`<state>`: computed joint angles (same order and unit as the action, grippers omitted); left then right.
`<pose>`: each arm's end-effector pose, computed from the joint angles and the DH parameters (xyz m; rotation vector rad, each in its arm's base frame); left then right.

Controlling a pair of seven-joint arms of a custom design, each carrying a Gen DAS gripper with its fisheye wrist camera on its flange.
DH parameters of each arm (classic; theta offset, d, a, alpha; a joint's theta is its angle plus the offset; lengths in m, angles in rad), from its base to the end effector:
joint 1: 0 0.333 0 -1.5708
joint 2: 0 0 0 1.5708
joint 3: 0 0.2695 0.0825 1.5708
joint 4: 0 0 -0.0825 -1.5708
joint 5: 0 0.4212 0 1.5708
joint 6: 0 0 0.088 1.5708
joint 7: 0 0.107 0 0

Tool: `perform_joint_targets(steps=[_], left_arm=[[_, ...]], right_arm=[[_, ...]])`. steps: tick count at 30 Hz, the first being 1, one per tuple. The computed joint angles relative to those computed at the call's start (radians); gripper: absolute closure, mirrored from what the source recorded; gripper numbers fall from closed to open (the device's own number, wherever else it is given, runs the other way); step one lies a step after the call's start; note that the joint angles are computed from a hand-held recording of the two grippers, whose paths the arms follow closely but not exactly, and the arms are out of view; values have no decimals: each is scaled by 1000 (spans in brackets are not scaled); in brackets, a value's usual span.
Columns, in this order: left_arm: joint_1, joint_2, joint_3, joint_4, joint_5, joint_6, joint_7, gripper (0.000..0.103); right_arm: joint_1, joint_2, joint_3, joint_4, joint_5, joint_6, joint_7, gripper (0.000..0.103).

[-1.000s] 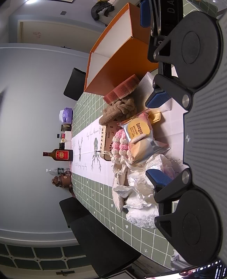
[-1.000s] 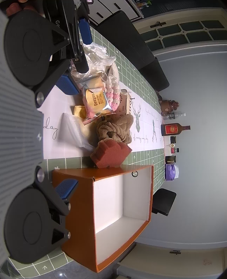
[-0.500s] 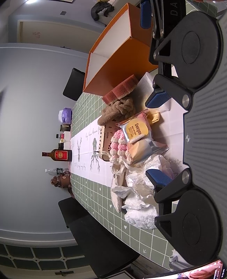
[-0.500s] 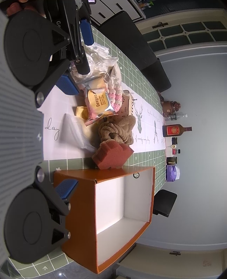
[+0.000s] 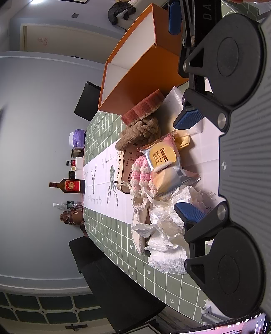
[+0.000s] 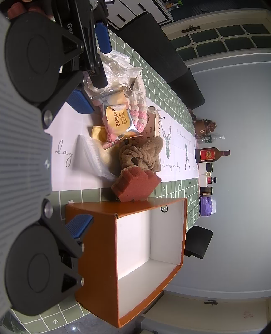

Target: Organize soft objects

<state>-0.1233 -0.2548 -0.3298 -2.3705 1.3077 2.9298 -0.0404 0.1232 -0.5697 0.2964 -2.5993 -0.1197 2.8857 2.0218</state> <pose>0.4497 -0.2881 0.4049 -1.5924 1.7075 -0.9859 0.4354 0.2033 0.4753 -1.7597 1.5969 -0.6462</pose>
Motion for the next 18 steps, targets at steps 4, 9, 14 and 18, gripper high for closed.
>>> perform_joint_targets(steps=[4,9,14,18], left_arm=[[-1,0,1,0,-3,0,2,10],[-1,1,1,0,-4,0,3,10],[1,0,3,-6,-6,9,0,10],[31,-3,13,-20,43,97,-75,17]], right_arm=[[-3,0,3,-3,-2,2,7,3],[-2,4,1,-4,-4,5,7,3],[7,9,-4,-4,-1,4,-3,3],[19,19,-9,-4,0,14,-23,3]])
